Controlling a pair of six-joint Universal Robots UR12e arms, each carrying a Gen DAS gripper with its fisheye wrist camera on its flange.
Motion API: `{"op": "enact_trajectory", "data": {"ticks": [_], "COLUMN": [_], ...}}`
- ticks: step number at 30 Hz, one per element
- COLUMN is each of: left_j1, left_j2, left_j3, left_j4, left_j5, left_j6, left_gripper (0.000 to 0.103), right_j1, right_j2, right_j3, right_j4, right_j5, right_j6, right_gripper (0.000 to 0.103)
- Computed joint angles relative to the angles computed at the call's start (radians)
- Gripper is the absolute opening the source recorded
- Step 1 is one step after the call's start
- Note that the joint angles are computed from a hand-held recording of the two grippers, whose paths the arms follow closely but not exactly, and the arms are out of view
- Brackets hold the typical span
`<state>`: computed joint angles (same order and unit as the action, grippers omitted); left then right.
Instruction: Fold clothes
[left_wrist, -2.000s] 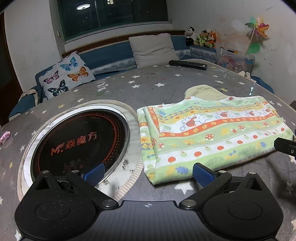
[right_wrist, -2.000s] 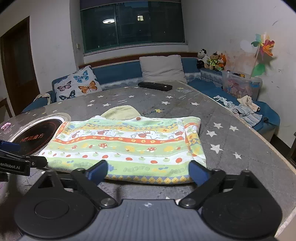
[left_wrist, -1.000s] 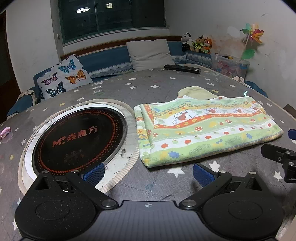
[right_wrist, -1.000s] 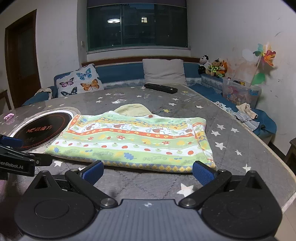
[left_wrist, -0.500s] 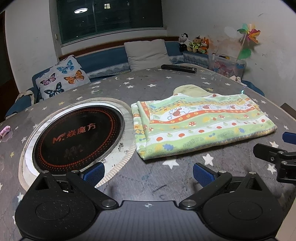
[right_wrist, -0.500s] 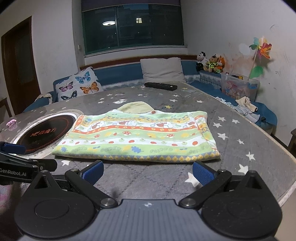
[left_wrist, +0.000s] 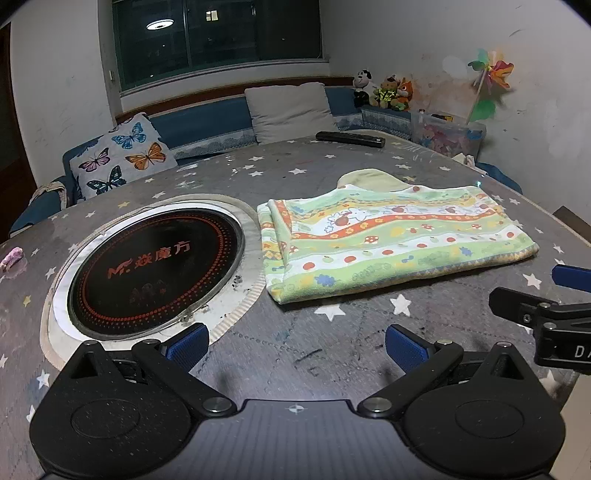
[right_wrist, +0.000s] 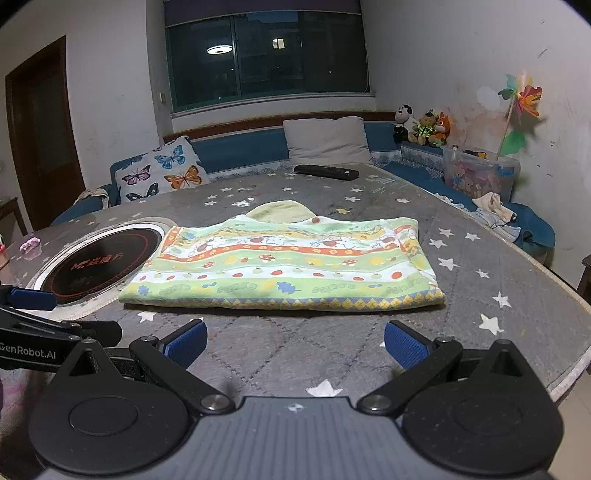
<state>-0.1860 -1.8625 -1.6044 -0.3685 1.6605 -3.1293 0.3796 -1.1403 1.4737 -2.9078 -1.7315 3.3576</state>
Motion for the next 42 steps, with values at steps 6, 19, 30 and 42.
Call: {"op": "enact_trajectory", "data": {"ticks": [6, 19, 30, 42], "left_j1": [-0.001, -0.005, -0.006, -0.005], "left_j2": [0.006, 0.014, 0.017, 0.014], "left_j3": [-0.008, -0.018, -0.024, -0.02], "left_j4": [0.007, 0.014, 0.023, 0.016], "left_j5": [0.002, 0.005, 0.004, 0.0], "left_j6": [-0.003, 0.001, 0.003, 0.009], "left_gripper": [0.103, 0.103, 0.103, 0.103], "right_j1": [0.003, 0.007, 0.013, 0.011], "right_j2": [-0.002, -0.005, -0.007, -0.005], "right_j3": [0.003, 0.011, 0.012, 0.006], "right_j4": [-0.007, -0.022, -0.021, -0.008], "right_j5": [0.001, -0.008, -0.017, -0.025], "right_j6": [0.001, 0.01, 0.005, 0.007], "right_gripper": [0.103, 0.103, 0.103, 0.103]}}
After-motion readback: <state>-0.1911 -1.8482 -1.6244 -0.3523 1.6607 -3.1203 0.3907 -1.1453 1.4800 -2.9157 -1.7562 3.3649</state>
